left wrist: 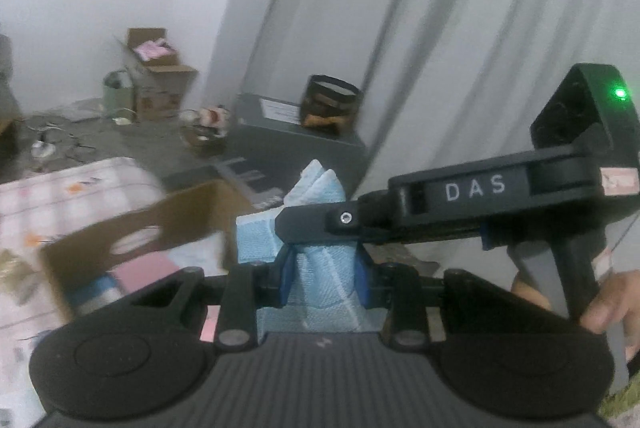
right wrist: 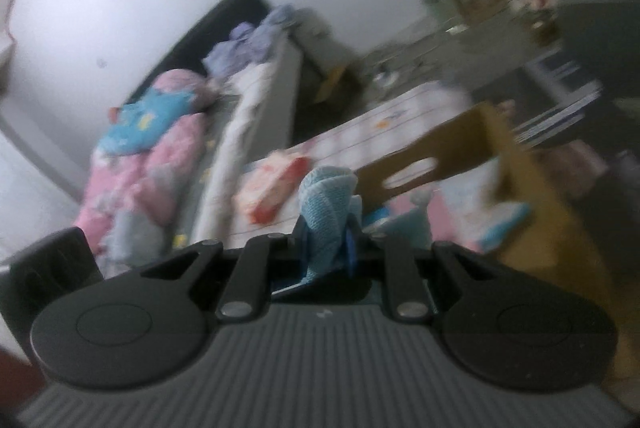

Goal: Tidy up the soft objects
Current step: 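Lift the blue towel with the right tool over the cardboard box, then lower the towel into the box and open the right tool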

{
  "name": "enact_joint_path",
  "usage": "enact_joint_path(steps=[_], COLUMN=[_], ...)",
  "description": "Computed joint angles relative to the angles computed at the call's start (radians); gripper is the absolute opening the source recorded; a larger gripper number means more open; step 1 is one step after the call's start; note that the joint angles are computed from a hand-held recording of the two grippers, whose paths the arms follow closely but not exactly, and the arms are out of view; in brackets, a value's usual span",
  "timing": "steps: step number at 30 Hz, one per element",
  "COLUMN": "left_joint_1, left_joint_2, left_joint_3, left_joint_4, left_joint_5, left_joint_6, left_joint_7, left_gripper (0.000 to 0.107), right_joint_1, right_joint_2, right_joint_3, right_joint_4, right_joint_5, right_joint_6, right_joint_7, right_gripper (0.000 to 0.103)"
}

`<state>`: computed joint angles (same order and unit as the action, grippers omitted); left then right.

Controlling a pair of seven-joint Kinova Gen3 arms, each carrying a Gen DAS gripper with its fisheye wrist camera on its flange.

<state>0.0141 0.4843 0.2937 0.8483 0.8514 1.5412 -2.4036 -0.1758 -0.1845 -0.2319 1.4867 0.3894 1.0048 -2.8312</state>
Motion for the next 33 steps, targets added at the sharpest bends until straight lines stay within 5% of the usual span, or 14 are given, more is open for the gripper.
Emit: enact_joint_path(steps=[5,14,23,28,33], left_joint_1=[0.082,0.200,0.171,0.111,0.032], left_joint_2=[0.020,0.129,0.158,0.138,0.124], left_joint_3=[-0.002,-0.035,-0.030,-0.033,-0.039], left_joint_4=[0.054,-0.012,-0.137,-0.166,-0.203], left_joint_5=[-0.039,-0.238,-0.290,-0.286,-0.269], left_joint_6=[-0.062,-0.071,-0.021,0.019,0.060], left_joint_7=[0.017,0.128,0.180,0.164,0.149], left_gripper=[0.032,0.055,0.071,0.078,0.082], right_joint_1=[0.009,-0.004,0.000,0.038,0.057], right_joint_2=[0.013,0.136,0.125,0.060,0.014], right_joint_3=[0.013,0.115,0.146,0.128,0.063], right_joint_4=[0.037,0.103,0.179,0.255,0.282], right_joint_5=[0.041,-0.024,-0.016,-0.022,0.015], right_joint_6=[0.081,0.049,-0.111,-0.216,-0.220], right_joint_7=[0.077,0.187,0.108,0.008,-0.108], right_gripper=[0.015,0.019,0.045,0.045,0.045])
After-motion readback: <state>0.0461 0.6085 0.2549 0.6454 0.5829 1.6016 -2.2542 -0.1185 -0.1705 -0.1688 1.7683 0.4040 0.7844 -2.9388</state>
